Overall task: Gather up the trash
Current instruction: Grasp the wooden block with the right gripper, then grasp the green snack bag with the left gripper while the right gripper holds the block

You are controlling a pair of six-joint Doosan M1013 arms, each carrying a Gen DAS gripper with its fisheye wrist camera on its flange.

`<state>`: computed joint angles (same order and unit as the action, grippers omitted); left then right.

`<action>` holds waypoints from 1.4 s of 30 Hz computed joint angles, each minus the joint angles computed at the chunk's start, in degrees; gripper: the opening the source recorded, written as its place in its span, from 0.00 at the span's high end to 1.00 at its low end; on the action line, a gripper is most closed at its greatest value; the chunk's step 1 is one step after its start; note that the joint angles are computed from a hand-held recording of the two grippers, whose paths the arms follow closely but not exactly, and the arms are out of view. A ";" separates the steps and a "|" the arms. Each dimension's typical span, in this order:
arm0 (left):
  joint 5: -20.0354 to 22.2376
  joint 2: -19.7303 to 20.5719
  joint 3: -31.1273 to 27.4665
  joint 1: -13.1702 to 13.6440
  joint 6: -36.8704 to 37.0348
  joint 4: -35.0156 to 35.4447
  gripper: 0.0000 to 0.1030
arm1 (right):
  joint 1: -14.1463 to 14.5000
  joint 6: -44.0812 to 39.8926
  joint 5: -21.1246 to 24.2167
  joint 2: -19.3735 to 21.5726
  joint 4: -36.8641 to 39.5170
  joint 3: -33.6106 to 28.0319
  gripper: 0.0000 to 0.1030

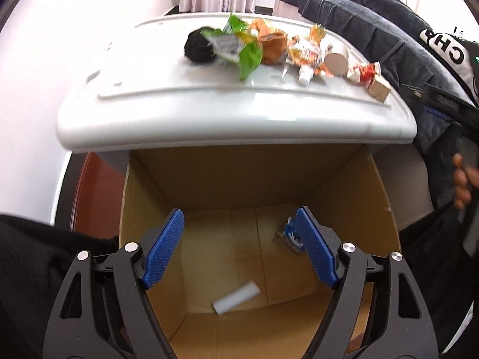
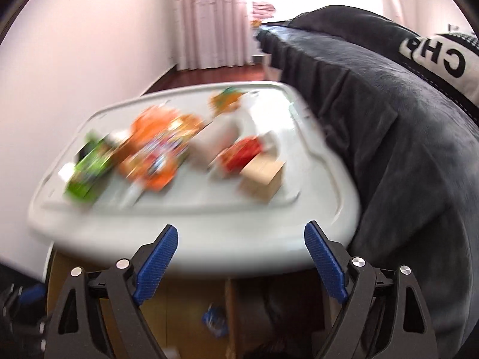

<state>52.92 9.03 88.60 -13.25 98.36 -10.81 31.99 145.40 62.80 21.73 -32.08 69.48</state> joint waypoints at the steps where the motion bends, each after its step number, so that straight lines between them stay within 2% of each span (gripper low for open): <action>1: -0.22 0.30 -0.38 -0.09 -0.08 -0.34 0.27 | -0.63 0.67 0.21 0.55 0.12 -0.49 0.18; 5: -1.93 0.66 -0.47 -0.30 0.23 -0.60 0.27 | -2.48 1.27 1.96 3.20 1.33 -3.31 0.27; 11: -3.52 0.48 0.43 -0.38 1.09 0.10 0.27 | -3.31 1.06 4.27 6.17 0.50 -5.57 0.29; 13: -3.92 0.52 0.43 -0.35 1.53 -0.16 0.27 | -3.73 1.26 4.99 7.12 0.59 -6.36 0.33; 14: -4.32 0.50 0.48 -0.39 1.52 -0.01 0.27 | -3.59 1.88 5.32 7.51 -1.00 -6.59 0.36; 17: -4.51 0.49 0.52 -0.20 1.46 -0.38 0.27 | -3.47 2.16 4.76 7.83 -2.39 -6.67 0.57; 19: -4.27 0.77 0.18 -0.12 0.82 -0.43 0.27 | -3.23 2.62 4.23 7.58 -2.26 -6.36 0.57; 27: -2.23 3.52 -4.47 -0.70 -4.00 0.38 0.27 | -1.79 5.87 -4.88 2.07 0.06 -1.04 0.57; 32: -3.36 6.15 -8.48 -0.49 -7.26 -1.33 0.27 | 0.12 5.78 -8.37 -1.13 -0.36 2.26 0.57; 37: -4.75 9.58 -12.98 -0.25 -11.81 -1.69 0.27 | 1.89 5.50 -9.91 -2.37 -2.18 3.94 0.57; 42: -6.50 12.33 -15.69 -0.40 -12.13 -2.83 0.27 | 2.17 3.76 -10.75 -2.51 -2.64 4.34 0.57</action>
